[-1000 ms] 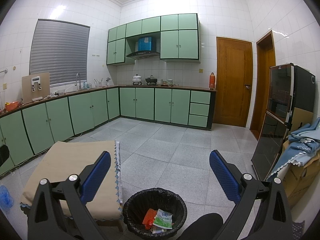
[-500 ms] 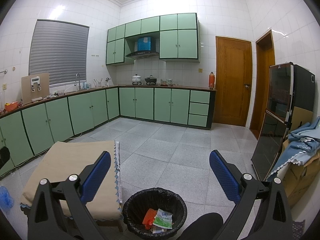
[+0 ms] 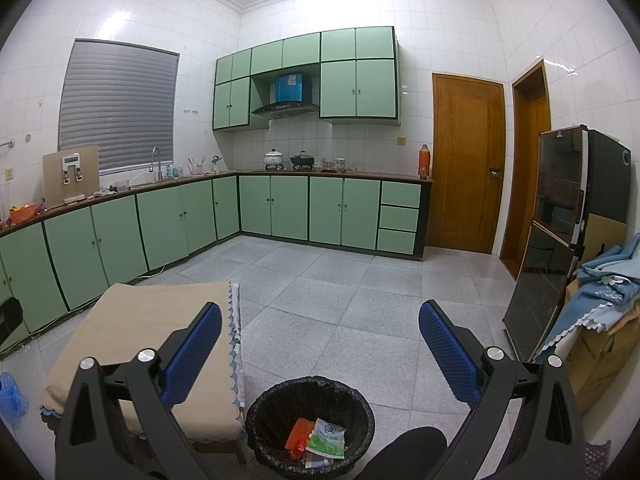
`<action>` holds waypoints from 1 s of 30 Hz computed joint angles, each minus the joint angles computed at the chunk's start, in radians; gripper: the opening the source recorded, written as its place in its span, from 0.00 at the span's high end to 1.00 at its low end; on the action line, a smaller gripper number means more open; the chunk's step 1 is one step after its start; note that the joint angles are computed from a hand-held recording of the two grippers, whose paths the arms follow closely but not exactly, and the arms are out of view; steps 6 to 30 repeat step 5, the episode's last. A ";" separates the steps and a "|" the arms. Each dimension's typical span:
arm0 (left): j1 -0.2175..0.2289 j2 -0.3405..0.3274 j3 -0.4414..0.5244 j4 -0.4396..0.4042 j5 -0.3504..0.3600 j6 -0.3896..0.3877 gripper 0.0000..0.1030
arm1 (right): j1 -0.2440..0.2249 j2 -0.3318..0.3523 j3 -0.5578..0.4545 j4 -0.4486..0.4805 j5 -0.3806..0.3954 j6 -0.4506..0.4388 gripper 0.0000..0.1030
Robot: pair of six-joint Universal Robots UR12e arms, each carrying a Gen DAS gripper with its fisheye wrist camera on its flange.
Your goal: Collect trash
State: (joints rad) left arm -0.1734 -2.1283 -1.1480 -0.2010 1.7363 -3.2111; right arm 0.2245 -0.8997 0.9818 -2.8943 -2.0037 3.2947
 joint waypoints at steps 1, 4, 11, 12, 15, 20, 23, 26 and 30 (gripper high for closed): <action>0.000 0.000 -0.001 0.002 -0.001 0.002 0.05 | 0.000 0.001 -0.002 0.000 0.000 -0.001 0.06; -0.002 -0.002 0.004 0.000 0.004 0.003 0.06 | -0.002 0.001 -0.001 -0.003 0.002 -0.002 0.06; -0.001 -0.001 0.004 0.000 0.002 0.001 0.05 | -0.001 0.001 -0.001 -0.005 -0.001 -0.002 0.06; -0.001 -0.001 0.004 0.000 0.002 0.001 0.05 | -0.001 0.001 -0.001 -0.005 -0.001 -0.002 0.06; -0.001 -0.001 0.004 0.000 0.002 0.001 0.05 | -0.001 0.001 -0.001 -0.005 -0.001 -0.002 0.06; -0.001 -0.001 0.004 0.000 0.002 0.001 0.05 | -0.001 0.001 -0.001 -0.005 -0.001 -0.002 0.06; -0.001 -0.001 0.004 0.000 0.002 0.001 0.05 | -0.001 0.001 -0.001 -0.005 -0.001 -0.002 0.06; -0.001 -0.001 0.004 0.000 0.002 0.001 0.05 | -0.001 0.001 -0.001 -0.005 -0.001 -0.002 0.06; -0.001 -0.001 0.004 0.000 0.002 0.001 0.05 | -0.001 0.001 -0.001 -0.005 -0.001 -0.002 0.06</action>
